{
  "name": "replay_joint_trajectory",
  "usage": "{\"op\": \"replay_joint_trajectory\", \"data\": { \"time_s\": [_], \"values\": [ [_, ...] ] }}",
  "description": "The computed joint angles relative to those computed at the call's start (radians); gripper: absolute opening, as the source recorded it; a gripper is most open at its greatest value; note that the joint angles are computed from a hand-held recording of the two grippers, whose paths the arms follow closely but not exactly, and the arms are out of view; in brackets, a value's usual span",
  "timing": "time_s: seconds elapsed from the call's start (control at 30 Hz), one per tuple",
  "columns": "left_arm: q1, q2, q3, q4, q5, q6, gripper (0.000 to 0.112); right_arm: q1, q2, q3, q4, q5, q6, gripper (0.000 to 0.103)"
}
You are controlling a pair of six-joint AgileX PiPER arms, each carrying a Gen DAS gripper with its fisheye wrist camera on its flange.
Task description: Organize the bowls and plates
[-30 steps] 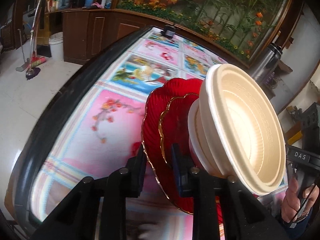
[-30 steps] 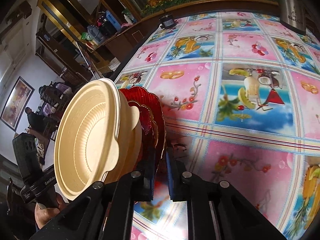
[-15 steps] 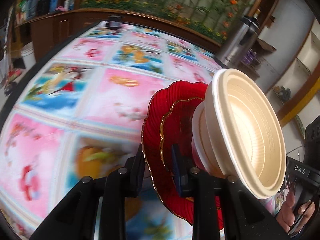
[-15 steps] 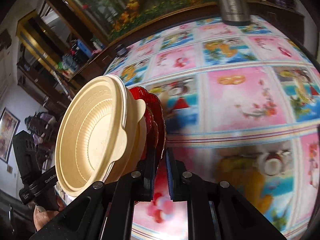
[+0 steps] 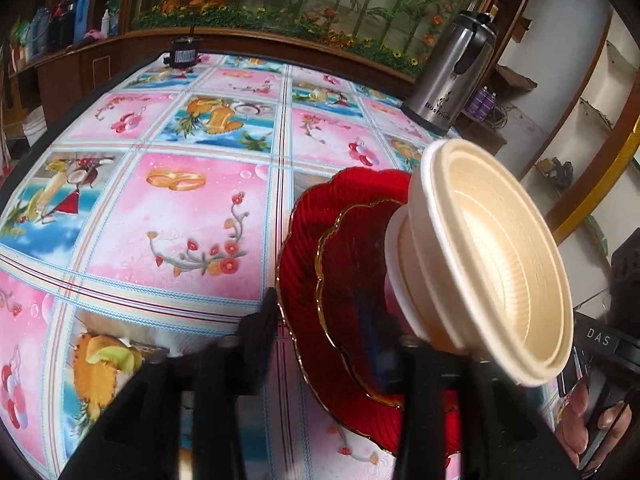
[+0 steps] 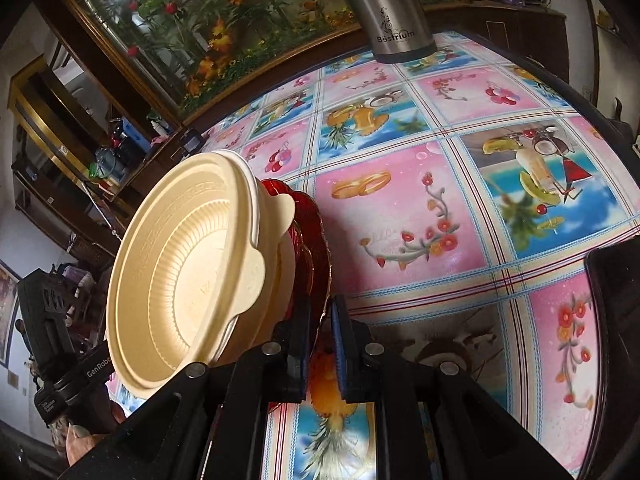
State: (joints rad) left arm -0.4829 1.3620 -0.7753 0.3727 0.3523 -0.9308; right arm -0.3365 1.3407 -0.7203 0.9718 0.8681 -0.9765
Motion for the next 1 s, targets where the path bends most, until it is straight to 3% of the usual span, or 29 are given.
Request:
{"op": "replay_joint_trajectory", "data": {
  "time_s": [0.1,0.2,0.27,0.33,0.37,0.47,0.53,0.6,0.67,0.8,0.87,0.93,1.0],
  "values": [
    [0.006,-0.032,0.016,-0.017,-0.003,0.01,0.067,-0.016,0.003,-0.003,-0.003,0.021,-0.014,0.014],
    [0.001,-0.068,0.028,-0.039,0.035,0.031,0.072,-0.061,-0.031,0.012,0.001,0.044,-0.049,0.015],
    [-0.004,-0.111,0.056,-0.063,0.047,0.054,0.074,-0.106,-0.067,0.03,-0.004,0.069,-0.079,0.022],
    [-0.024,-0.156,0.084,-0.035,0.079,0.022,0.077,-0.162,-0.101,0.056,-0.002,0.094,-0.115,0.035],
    [-0.038,-0.187,0.104,-0.024,0.09,0.005,0.077,-0.203,-0.121,0.074,-0.002,0.118,-0.143,0.035],
    [-0.144,-0.274,0.17,0.149,0.132,-0.218,0.084,-0.293,-0.17,0.127,-0.005,0.148,-0.197,0.035],
    [-0.248,-0.319,0.215,0.319,0.16,-0.418,0.087,-0.329,-0.205,0.164,-0.002,0.143,-0.213,0.046],
    [-0.393,-0.336,0.241,0.505,0.255,-0.618,0.096,-0.339,-0.253,0.203,0.007,0.12,-0.224,0.059],
    [-0.548,-0.296,0.233,0.639,0.411,-0.793,0.098,-0.334,-0.308,0.236,0.02,0.101,-0.232,0.061],
    [-0.725,-0.245,0.206,0.739,0.64,-0.918,0.1,-0.274,-0.444,0.298,0.03,0.022,-0.233,0.08],
    [-0.736,-0.246,0.209,0.754,0.644,-0.923,0.103,-0.252,-0.544,0.339,0.048,-0.021,-0.26,0.085],
    [-0.736,-0.259,0.219,0.768,0.641,-0.944,0.103,-0.292,-0.571,0.35,0.085,0.049,-0.346,0.095],
    [-0.716,-0.268,0.223,0.76,0.626,-0.94,0.103,-0.287,-0.555,0.345,0.091,0.053,-0.357,0.095]
  ]
}}
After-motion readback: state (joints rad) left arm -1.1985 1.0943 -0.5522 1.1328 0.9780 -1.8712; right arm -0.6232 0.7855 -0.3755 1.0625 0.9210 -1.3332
